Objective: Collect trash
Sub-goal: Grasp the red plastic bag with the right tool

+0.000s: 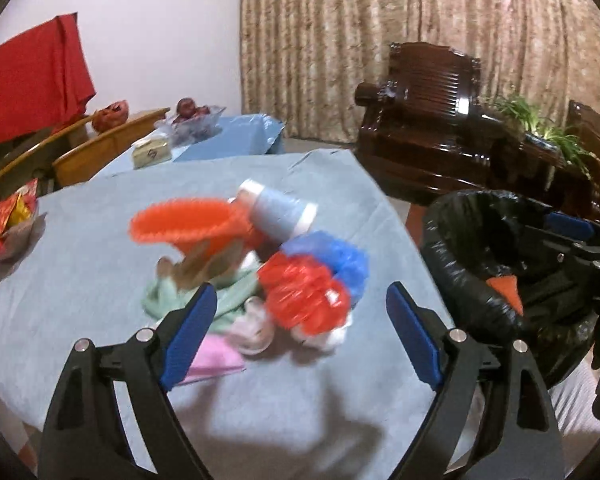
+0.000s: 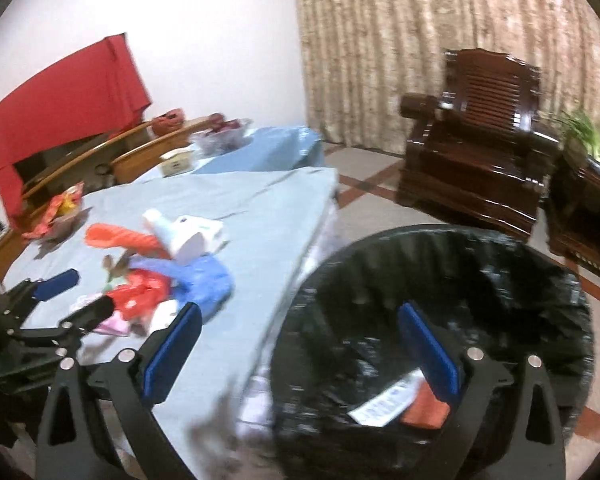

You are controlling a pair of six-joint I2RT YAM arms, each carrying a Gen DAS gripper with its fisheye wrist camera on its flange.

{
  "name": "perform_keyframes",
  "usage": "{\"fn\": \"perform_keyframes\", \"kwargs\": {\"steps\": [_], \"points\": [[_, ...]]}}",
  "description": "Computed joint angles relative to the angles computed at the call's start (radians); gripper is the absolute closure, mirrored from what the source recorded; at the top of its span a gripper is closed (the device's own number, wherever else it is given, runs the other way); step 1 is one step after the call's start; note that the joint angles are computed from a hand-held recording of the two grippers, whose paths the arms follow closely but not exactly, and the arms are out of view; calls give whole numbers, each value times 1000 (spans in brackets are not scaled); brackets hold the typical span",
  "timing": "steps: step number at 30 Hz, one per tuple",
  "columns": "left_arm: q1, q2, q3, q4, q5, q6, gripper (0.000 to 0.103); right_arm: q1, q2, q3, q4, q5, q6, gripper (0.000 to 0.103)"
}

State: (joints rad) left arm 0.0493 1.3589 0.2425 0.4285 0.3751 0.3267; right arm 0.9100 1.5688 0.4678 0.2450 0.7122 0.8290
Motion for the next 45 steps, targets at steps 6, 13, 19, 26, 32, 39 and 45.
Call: {"fn": "perform_keyframes", "kwargs": {"steps": [6,13,19,26,32,39,45], "points": [[111,57,14,30,30,17,20,2,168,130,84,-89,-79,13],[263,159,75,77,47,74,22,-17,348,307,128,-206,-167,22],[330,194,121,55,64,84,24,-21,471,468,92,-266,-217,22],[349,229,144,35,83,88,24,-56,570,578,26,-336,-214,50],[348,225,133,41,90,81,24,-53,532,534,57,-336,-227,76],[345,182,122,22,102,72,24,-33,436,467,109,-325,-244,78],[331,135,142,-21,116,53,24,-19,354,447,104,-275,-267,78]]}}
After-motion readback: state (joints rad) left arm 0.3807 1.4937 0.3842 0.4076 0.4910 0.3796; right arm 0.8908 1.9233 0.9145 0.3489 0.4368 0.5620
